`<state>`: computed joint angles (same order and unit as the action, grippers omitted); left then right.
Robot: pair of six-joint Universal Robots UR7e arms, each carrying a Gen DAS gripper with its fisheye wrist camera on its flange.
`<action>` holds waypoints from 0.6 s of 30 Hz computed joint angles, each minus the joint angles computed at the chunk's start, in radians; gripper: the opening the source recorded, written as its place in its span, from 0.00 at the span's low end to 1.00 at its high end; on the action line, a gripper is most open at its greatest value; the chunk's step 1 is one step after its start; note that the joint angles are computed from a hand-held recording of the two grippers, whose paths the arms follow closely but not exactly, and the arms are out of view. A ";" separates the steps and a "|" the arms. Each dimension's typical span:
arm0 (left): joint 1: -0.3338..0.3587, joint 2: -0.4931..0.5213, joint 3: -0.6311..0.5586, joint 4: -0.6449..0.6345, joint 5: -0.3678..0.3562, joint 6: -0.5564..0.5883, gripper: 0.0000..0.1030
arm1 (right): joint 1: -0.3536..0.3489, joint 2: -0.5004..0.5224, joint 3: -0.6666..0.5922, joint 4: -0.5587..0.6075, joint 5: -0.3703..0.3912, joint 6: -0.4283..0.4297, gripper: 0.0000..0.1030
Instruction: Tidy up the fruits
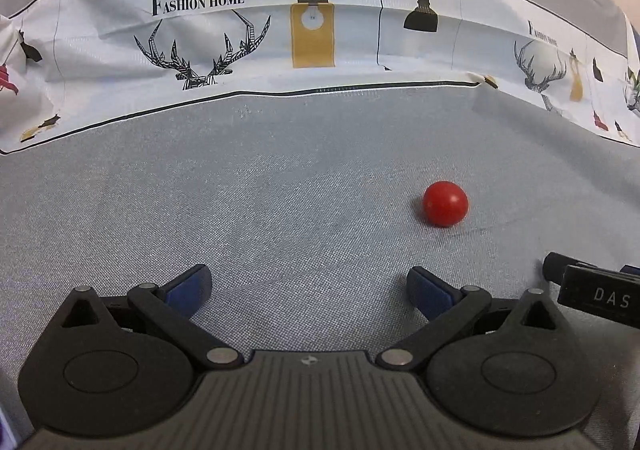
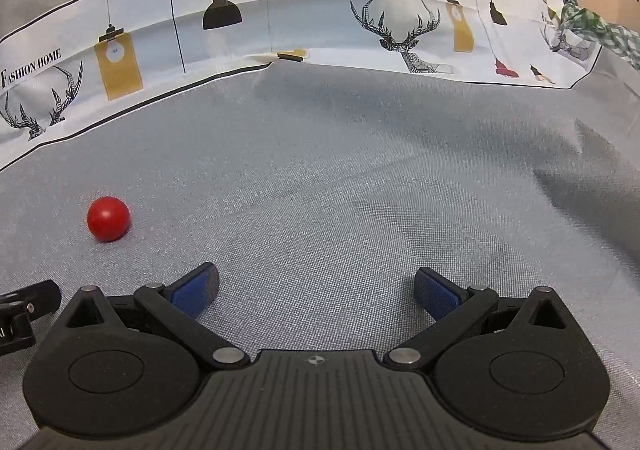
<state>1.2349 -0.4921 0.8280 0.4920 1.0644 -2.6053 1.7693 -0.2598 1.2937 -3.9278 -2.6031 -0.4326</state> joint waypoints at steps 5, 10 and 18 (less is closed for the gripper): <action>-0.012 -0.007 0.013 -0.003 -0.008 -0.009 1.00 | -0.002 0.000 -0.001 0.001 0.003 0.002 1.00; -0.011 -0.008 0.014 -0.002 -0.008 -0.009 1.00 | -0.004 -0.001 0.002 -0.002 0.006 0.002 1.00; -0.011 -0.008 0.014 -0.003 -0.008 -0.008 1.00 | -0.004 0.001 0.000 0.001 0.005 0.003 1.00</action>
